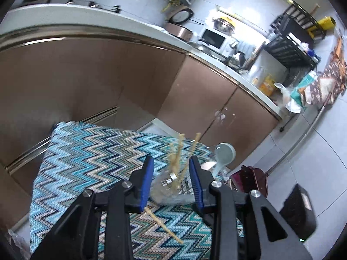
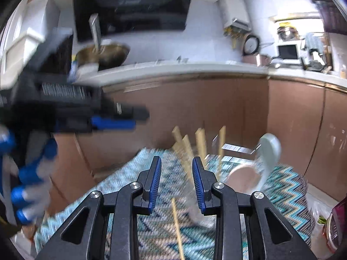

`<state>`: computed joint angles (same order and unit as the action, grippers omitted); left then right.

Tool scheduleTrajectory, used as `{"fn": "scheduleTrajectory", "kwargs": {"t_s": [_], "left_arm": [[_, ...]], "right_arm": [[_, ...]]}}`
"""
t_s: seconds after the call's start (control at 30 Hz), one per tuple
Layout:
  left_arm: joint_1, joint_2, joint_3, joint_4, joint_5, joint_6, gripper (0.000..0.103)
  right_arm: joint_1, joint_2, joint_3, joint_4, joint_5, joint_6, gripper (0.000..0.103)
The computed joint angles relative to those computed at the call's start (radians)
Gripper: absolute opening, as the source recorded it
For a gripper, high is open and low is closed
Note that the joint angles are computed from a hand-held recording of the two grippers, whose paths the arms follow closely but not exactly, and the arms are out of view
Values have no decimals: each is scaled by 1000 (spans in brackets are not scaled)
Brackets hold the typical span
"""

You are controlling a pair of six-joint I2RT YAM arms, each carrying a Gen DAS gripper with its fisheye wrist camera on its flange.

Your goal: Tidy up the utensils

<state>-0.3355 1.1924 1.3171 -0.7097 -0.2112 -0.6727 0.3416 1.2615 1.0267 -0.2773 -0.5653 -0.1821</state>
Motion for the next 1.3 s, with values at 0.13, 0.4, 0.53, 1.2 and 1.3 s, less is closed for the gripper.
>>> {"fn": "scheduleTrajectory", "kwargs": {"t_s": [0.13,0.4,0.53,1.2,1.3], "left_arm": [[71,-118,-145,0,38,-24,32],[309,-324,-446,40,241,-17,32],[412,-383,-548,68,341,-6,32],[615,-487,-738,103,545,24,32],[636,-486,-752,106,568,38,32]], "right_arm": [[114,112,83,-174,103,-105,29],[315,411,319,-385,401,-196,29],[368,562,476,-476,524,-234,29],[443,871,881,-803,693,-294,47],[449,926,989,-876,700,-293,53]]}}
